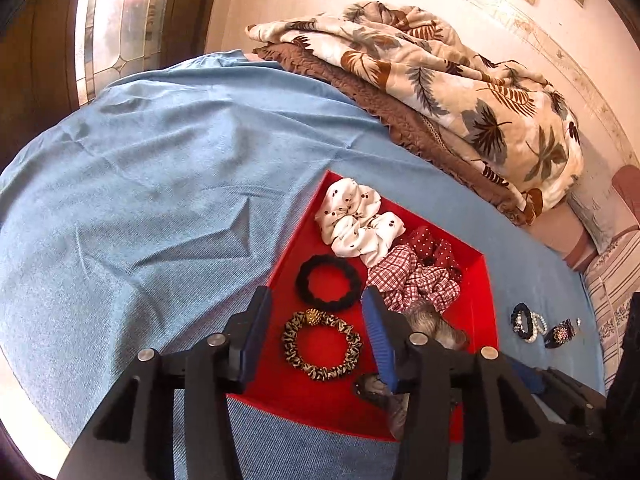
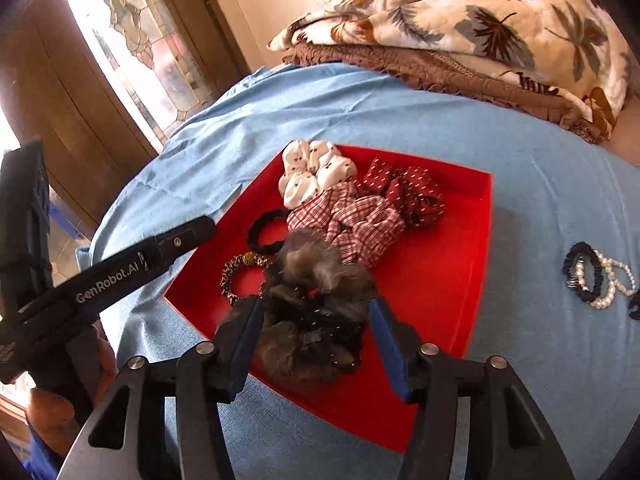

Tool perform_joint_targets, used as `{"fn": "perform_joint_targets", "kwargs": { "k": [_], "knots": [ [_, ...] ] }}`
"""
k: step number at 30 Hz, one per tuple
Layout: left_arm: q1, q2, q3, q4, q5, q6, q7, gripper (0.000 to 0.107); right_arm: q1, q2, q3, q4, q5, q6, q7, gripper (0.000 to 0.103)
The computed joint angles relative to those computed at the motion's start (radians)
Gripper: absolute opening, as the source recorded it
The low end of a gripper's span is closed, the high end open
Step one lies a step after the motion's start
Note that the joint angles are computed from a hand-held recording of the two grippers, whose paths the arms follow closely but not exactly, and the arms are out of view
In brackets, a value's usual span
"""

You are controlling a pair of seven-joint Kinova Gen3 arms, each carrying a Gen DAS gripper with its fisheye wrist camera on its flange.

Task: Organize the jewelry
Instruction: 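Carry both items to the red tray and open both tools, then grasp the black claw clip with the right tool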

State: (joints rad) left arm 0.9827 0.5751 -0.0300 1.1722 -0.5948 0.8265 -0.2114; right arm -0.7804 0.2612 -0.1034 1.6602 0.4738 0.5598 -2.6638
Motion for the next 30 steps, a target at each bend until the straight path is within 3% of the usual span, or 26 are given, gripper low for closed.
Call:
{"fn": "perform_joint_targets", "kwargs": {
  "k": [7,11,17,19,23,27,30],
  "knots": [
    [0.025,0.004,-0.001,0.0,-0.018,0.035,0.014,0.047,0.015,-0.129,-0.008,0.131,0.079,-0.005,-0.104,0.062],
    [0.057,0.014,-0.01,-0.015,-0.055,0.064,0.026,0.047,0.049,-0.232,-0.034,0.24,0.168,0.09,-0.2,0.066],
    [0.078,0.032,-0.003,-0.047,-0.089,0.077,0.006,0.054,0.228,-0.362,-0.041,0.359,0.213,0.238,-0.312,0.066],
    [0.076,0.04,0.001,-0.061,-0.084,0.082,-0.01,0.054,0.289,-0.35,0.013,0.343,0.217,0.268,-0.284,0.066],
    [0.076,0.046,0.0,-0.069,-0.071,0.079,-0.024,0.054,0.416,-0.286,0.07,0.304,0.156,0.213,-0.222,0.066],
    [0.084,0.047,-0.009,-0.067,-0.073,0.077,-0.023,0.054,0.474,-0.208,0.044,0.275,0.105,0.2,-0.154,0.061],
    [0.091,0.05,-0.013,-0.069,-0.082,0.08,-0.024,0.054,0.465,-0.199,0.019,0.309,0.096,0.21,-0.099,0.055]
  ]
}}
